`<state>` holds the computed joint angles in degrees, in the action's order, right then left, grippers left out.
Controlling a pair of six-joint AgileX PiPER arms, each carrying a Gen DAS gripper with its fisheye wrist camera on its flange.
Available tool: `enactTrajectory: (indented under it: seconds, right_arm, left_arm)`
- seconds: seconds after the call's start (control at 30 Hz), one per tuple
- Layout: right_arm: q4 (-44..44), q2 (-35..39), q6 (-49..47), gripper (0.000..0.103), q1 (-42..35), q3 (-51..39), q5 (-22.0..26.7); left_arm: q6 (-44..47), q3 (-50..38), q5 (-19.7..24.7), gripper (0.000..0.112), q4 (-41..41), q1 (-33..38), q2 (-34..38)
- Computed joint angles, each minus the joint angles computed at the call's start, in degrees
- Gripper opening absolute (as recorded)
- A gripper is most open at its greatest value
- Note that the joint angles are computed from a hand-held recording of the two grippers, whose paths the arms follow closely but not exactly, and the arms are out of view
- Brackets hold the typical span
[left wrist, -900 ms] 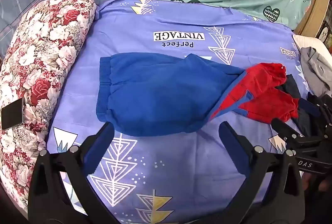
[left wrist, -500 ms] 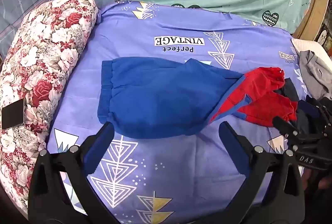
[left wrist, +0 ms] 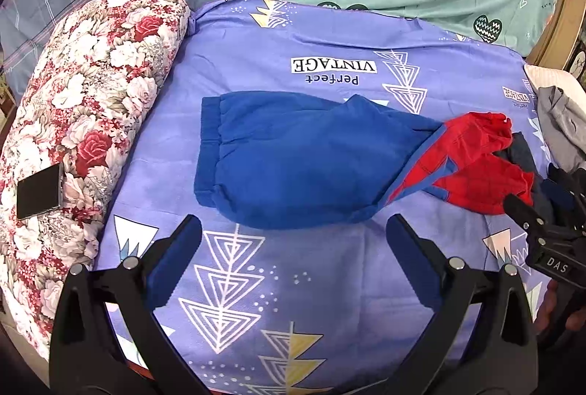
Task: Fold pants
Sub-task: 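Move both tools toward the blue-and-red pants lying on the bed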
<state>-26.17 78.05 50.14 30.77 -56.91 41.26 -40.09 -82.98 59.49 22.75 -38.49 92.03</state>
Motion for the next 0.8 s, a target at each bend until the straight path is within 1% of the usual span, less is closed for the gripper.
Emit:
enactTrajectory:
  seconds: [0.2,0.33,0.43,0.6,0.67,0.73,0.8]
  right_arm:
    - [-3.1,0.3,3.7,0.102,2.7,0.0,1.9]
    - [-2.3,1.7,4.7,0.102,3.7,-1.9,2.9]
    - [-4.0,3.3,6.6,0.102,6.3,-4.5,5.7]
    - [-7.2,5.8,11.5,0.102,10.0,-9.1,9.8]
    - [-9.1,7.6,14.3,0.102,11.8,-12.3,13.8]
    - [-8.8,8.2,15.2,0.102,12.4,-14.0,14.8]
    - [-9.0,9.5,15.4,0.102,13.3,-15.9,16.5]
  left_arm:
    - [0.9,-0.5,-0.4,0.101,-1.5,1.5,0.4]
    - [1.2,0.0,-0.8,0.101,-1.7,1.8,0.2]
    - [3.0,-0.5,-0.3,0.101,-2.4,2.6,0.5]
    - [7.7,0.4,-2.9,0.101,-4.7,5.5,0.1]
    - [9.8,-0.6,-2.5,0.101,-6.8,6.9,0.8]
    - [12.5,-0.5,-3.8,0.101,-8.9,8.2,0.9]
    - [14.5,-0.9,-4.3,0.101,-10.0,9.1,1.4]
